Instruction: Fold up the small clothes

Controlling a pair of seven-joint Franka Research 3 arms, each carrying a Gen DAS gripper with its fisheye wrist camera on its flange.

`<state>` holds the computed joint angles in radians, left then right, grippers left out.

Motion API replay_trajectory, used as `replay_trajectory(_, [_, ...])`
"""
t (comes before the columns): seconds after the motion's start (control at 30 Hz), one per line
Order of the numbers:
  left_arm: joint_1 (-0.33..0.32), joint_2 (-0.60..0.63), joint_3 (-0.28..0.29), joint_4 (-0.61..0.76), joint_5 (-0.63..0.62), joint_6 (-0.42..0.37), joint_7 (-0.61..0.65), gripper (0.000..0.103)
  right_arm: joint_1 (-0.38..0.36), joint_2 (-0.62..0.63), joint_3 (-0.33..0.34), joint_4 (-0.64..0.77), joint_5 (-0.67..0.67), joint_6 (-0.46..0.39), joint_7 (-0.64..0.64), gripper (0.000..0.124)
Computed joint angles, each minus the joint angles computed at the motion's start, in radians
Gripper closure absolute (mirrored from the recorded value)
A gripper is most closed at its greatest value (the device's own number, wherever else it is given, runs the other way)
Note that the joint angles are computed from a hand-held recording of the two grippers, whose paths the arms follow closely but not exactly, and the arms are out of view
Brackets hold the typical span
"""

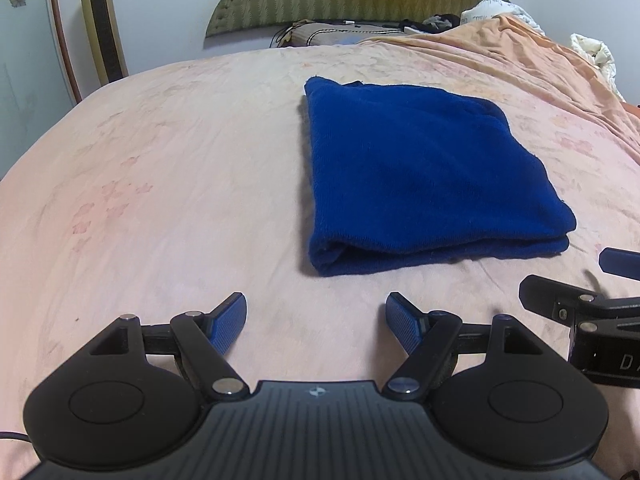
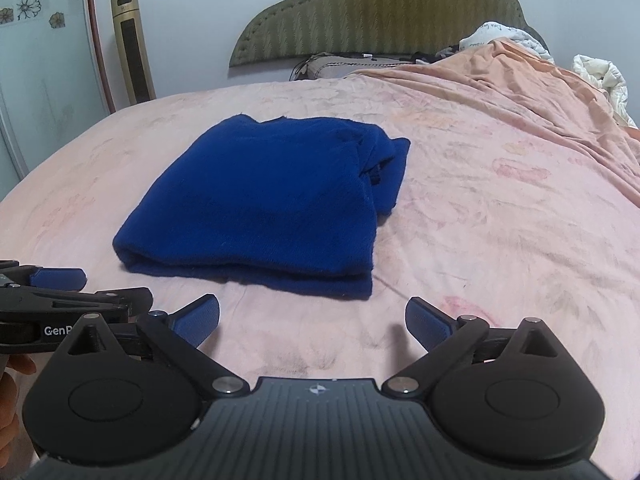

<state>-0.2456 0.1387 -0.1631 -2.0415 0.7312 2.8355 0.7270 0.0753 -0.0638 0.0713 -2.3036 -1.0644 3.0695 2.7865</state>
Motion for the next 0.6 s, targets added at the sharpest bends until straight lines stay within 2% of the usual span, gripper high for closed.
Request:
replay_trajectory(0.07, [-0.003,0.0,0.003,0.0,0.011,-0.001,-0.01,0.026,0.001,-0.002,0.0,-0.004,0.006,0.002,-0.008,0.023])
replay_trajectory(0.17, [-0.003,-0.002,0.004,-0.006,0.024,0.006,-0.03,0.019,0.003,-0.004,0.001,-0.011,0.029,0.0,-0.03,0.023])
replay_trajectory(0.4, [-0.008,-0.002,0.019,-0.016,0.093,0.032,-0.12,0.018,-0.006,-0.01,0.011,-0.023,0.05,0.003,-0.048,0.023])
replay_trajectory(0.6, [-0.002,0.001,0.01,-0.011,0.092,0.023,-0.108,0.018,-0.005,-0.006,0.014,-0.021,0.066,-0.004,-0.072,0.022])
